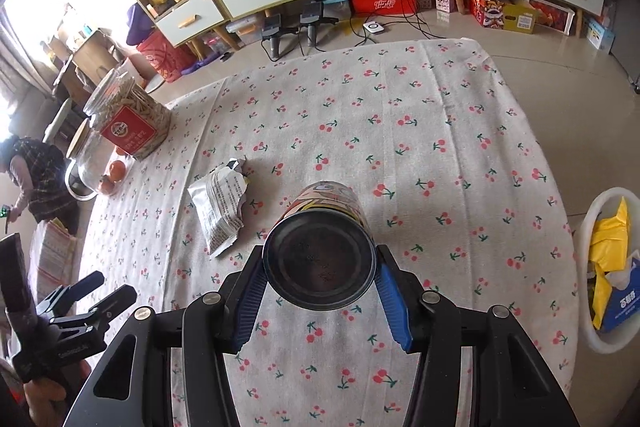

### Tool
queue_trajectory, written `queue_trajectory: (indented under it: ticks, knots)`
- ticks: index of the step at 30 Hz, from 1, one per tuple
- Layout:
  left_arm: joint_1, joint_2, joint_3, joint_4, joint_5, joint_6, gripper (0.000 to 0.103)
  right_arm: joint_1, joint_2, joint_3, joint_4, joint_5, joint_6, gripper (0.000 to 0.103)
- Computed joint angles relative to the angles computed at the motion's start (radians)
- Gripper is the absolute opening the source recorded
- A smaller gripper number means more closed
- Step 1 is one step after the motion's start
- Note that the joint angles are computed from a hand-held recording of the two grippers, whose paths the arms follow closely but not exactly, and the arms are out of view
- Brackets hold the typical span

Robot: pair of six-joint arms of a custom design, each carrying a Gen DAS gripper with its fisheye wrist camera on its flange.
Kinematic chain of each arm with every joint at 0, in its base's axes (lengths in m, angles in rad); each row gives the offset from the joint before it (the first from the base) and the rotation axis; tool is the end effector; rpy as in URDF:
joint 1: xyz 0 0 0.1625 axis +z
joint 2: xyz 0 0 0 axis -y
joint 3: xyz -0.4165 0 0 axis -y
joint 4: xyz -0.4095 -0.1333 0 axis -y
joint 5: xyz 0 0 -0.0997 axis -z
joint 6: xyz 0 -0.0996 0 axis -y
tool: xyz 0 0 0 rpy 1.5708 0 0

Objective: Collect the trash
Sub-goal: 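Grasp the white snack wrapper with the left gripper while the right holds the can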

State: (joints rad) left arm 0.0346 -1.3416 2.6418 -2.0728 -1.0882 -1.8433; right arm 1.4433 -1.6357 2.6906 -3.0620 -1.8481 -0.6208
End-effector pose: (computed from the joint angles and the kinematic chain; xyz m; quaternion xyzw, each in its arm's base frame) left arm -0.2042 -0.1867 0.0405 -0.0451 0.8984 -0.2634 0.3485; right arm 0.0663 -0.3168 0.1772 0.2071 -0.9450 0.1502 0.2039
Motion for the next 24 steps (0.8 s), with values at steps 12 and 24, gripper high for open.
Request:
queue_trajectory:
  ticks: [12, 24]
  knots:
    - [0.179, 0.16, -0.042, -0.296, 0.131, 0.158, 0.1, -0.113, -0.237, -0.008, 0.148, 0.075, -0.08, 0.054]
    - [0.319, 0.402, -0.17, -0.465, 0.242, 0.266, 0.092, -0.239, -0.322, -0.046, 0.218, 0.108, -0.125, 0.054]
